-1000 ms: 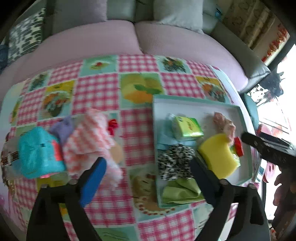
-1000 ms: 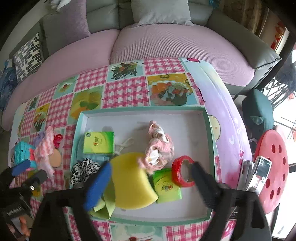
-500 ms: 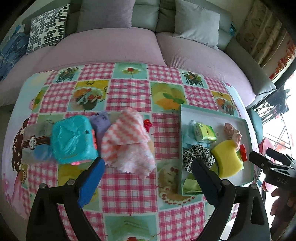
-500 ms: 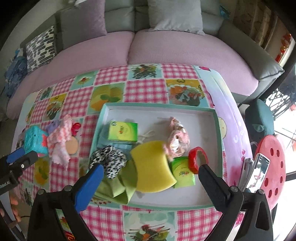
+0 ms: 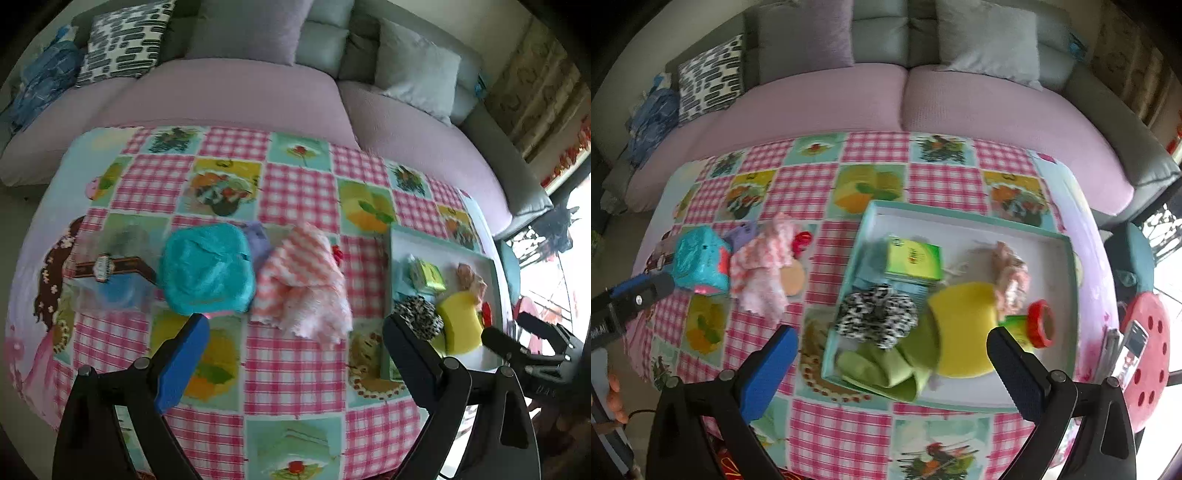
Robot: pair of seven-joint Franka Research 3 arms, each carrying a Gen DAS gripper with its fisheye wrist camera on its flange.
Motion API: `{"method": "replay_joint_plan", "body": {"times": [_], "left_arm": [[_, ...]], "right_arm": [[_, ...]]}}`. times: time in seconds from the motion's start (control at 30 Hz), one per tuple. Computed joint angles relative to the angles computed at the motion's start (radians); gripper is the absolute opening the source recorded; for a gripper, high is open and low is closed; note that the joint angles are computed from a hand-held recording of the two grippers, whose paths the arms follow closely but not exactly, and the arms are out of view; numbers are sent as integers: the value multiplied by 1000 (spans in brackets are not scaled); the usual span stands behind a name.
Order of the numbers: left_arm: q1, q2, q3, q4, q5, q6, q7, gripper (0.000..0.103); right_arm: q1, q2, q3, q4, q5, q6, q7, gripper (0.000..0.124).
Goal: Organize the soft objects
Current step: 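Move both grippers back toward the striped towel and purple packet, then grasp the pink striped towel with the right gripper while the left gripper grasps the purple packet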
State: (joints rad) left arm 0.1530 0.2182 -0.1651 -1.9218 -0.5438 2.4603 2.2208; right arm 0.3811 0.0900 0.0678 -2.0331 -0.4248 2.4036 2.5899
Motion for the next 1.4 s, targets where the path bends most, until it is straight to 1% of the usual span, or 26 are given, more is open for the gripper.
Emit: {"method": "replay_joint_plan", "body": {"times": [0.1, 0.27, 0.43, 0.63, 0.73, 0.9, 1.1, 1.2, 1.27, 1.37, 1.4], "left_arm": [[4, 7, 6, 12, 19, 17, 1, 95], [13, 28, 6, 37, 52, 34, 13, 95], [29, 81, 2, 100, 79, -5, -2, 95], [44, 170, -1, 217, 144, -38, -82, 95], [54, 218, -9, 281, 168, -63, -116, 95], [64, 301, -23, 386, 208, -109, -162, 95], [69, 395, -32, 505, 257, -160, -213, 95], [72, 437, -37, 559, 275, -180, -228, 95], [73, 463, -40, 592, 286, -194, -236, 95], [73, 497, -43, 637, 302, -214, -246, 95], [74, 504, -44, 647, 306, -219, -248, 95]], "right_arm": [[10, 42, 5, 44, 14, 9, -35, 103], [33, 115, -7, 122, 44, 19, -90, 103], [46, 184, -28, 190, 104, 37, -142, 103], [59, 286, -54, 297, 167, 40, -205, 103], [62, 351, -59, 367, 212, 29, -253, 103], [77, 470, -72, 508, 263, -25, -326, 102], [94, 594, -88, 671, 301, -96, -392, 92], [99, 647, -95, 749, 312, -135, -419, 82], [103, 679, -102, 799, 314, -164, -433, 79], [109, 718, -109, 863, 313, -199, -455, 70], [111, 725, -111, 876, 312, -206, -459, 65]]}}
